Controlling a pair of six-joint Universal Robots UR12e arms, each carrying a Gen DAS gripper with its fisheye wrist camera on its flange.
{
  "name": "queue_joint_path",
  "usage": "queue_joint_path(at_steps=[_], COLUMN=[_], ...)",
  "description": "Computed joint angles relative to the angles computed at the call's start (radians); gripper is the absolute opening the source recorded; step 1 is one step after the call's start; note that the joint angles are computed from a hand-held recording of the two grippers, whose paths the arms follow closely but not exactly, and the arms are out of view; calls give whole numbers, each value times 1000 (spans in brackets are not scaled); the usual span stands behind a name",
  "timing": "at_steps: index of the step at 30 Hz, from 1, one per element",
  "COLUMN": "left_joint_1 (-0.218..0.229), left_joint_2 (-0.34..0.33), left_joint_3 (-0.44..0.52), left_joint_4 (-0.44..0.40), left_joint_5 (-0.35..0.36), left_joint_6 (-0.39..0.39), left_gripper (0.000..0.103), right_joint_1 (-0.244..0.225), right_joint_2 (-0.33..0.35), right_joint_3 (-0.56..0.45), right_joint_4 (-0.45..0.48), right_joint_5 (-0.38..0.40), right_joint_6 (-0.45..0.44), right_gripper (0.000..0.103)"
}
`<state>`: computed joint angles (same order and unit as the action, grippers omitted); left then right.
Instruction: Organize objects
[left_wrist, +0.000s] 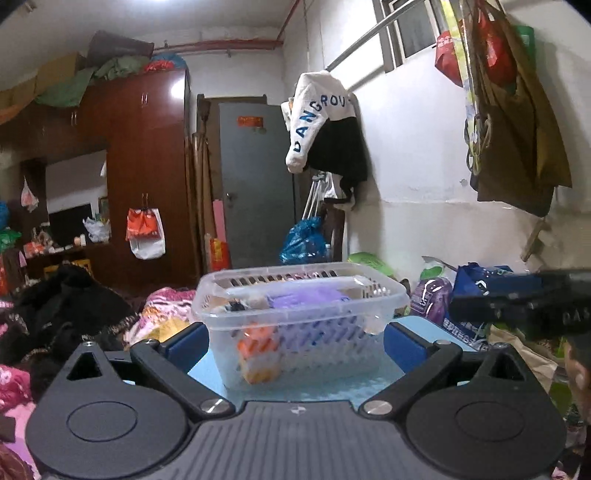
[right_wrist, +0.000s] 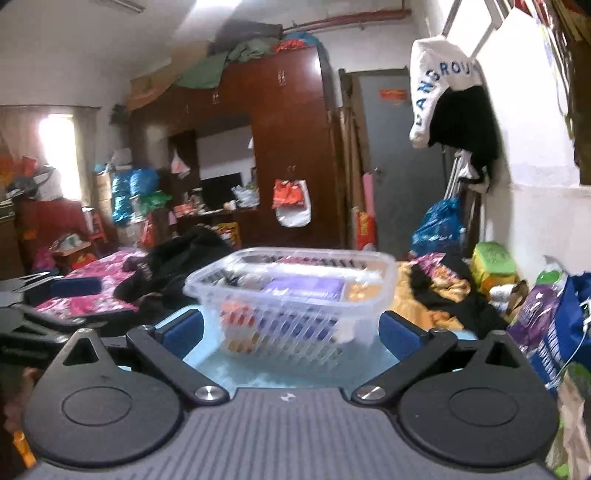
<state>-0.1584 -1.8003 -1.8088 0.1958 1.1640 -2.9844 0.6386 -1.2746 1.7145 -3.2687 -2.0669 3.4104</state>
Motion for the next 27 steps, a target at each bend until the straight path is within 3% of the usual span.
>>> queue_joint_path(at_steps=[5, 11, 27], left_joint_1=[4, -5, -17], left_joint_2=[2, 1, -6], left_joint_3=[-20, -33, -25], left_joint_4=[30, 86, 48], left_joint_5=[-22, 18, 26], left_joint_6=[-49, -71, -61], left_gripper=[102, 102, 102], right_joint_1=[10, 5, 13], right_joint_2=[-1, -6, -2], right_joint_3=[20, 21, 30], right_joint_4=[-10, 4, 5], right_joint_5=[-30, -29, -47], right_joint_6=[37, 59, 59], right_gripper=[103, 103, 103])
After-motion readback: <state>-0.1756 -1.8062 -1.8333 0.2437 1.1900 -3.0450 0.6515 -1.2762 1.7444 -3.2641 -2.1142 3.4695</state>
